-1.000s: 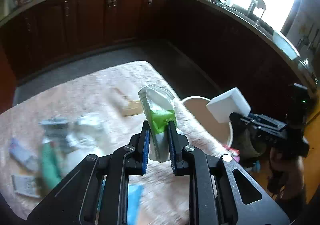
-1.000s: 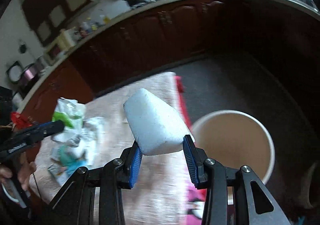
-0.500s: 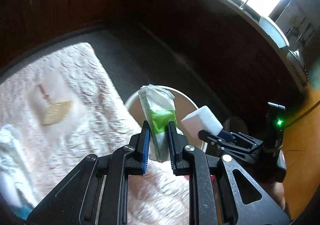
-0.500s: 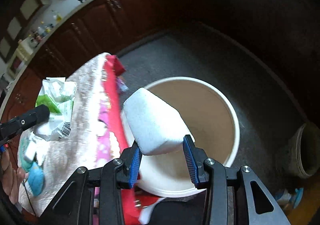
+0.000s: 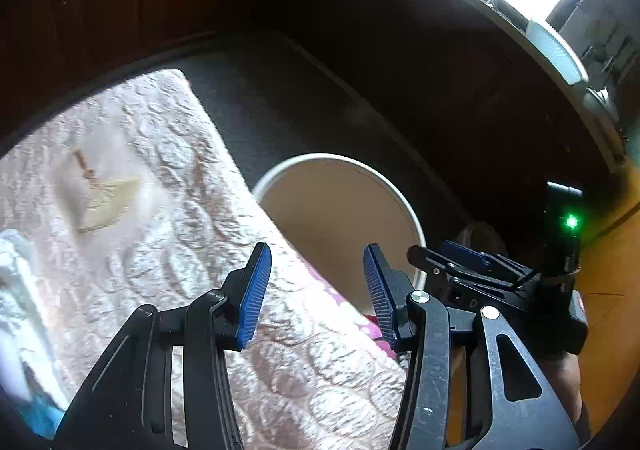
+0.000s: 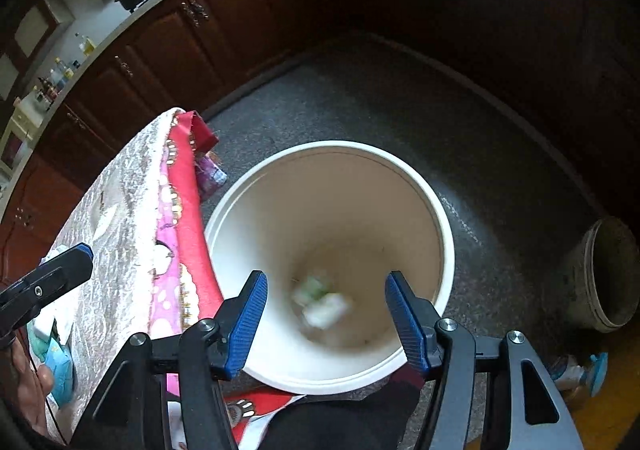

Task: Collect trash
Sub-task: 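Carry both items over the white bin and open both tools to drop them, then move both open tools back over the table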

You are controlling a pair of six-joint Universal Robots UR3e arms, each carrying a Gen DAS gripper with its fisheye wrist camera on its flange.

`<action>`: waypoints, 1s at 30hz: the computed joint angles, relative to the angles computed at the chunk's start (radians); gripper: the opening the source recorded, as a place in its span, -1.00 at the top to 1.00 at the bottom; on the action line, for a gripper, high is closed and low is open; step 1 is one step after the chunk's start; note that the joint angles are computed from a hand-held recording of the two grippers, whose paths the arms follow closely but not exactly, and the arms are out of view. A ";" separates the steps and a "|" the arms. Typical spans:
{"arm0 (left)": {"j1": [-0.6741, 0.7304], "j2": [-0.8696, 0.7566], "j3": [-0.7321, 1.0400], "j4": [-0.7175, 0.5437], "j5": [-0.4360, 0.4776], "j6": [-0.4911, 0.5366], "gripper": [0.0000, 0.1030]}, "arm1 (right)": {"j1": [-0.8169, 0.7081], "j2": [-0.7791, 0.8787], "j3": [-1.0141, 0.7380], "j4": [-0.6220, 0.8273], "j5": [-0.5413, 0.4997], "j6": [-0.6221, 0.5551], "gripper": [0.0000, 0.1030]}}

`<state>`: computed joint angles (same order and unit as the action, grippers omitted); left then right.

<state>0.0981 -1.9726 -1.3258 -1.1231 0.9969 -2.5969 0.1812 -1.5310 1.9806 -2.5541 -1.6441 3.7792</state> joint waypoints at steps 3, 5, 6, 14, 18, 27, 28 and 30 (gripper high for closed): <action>0.025 0.047 -0.061 0.060 0.010 0.003 0.10 | 0.037 0.032 -0.049 0.000 -0.029 0.016 -0.15; 0.038 0.079 -0.098 0.091 0.016 0.005 0.10 | 0.064 0.042 -0.083 0.012 -0.058 0.024 -0.16; 0.049 0.100 -0.121 0.107 0.014 0.008 0.10 | 0.075 0.047 -0.096 0.016 -0.071 0.029 -0.17; 0.106 0.215 -0.247 0.219 0.008 0.012 0.10 | 0.191 0.097 -0.259 0.074 -0.211 0.055 -0.31; 0.156 0.271 -0.278 0.238 -0.018 0.018 0.10 | 0.248 0.121 -0.343 0.101 -0.270 0.066 -0.38; 0.306 0.379 -0.351 0.275 -0.090 0.046 0.10 | 0.367 0.234 -0.587 0.162 -0.388 0.059 -0.44; 0.321 0.390 -0.361 0.275 -0.096 0.051 0.10 | 0.380 0.252 -0.620 0.170 -0.398 0.054 -0.44; 0.361 0.408 -0.374 0.275 -0.115 0.062 0.10 | 0.407 0.299 -0.704 0.201 -0.420 0.044 -0.47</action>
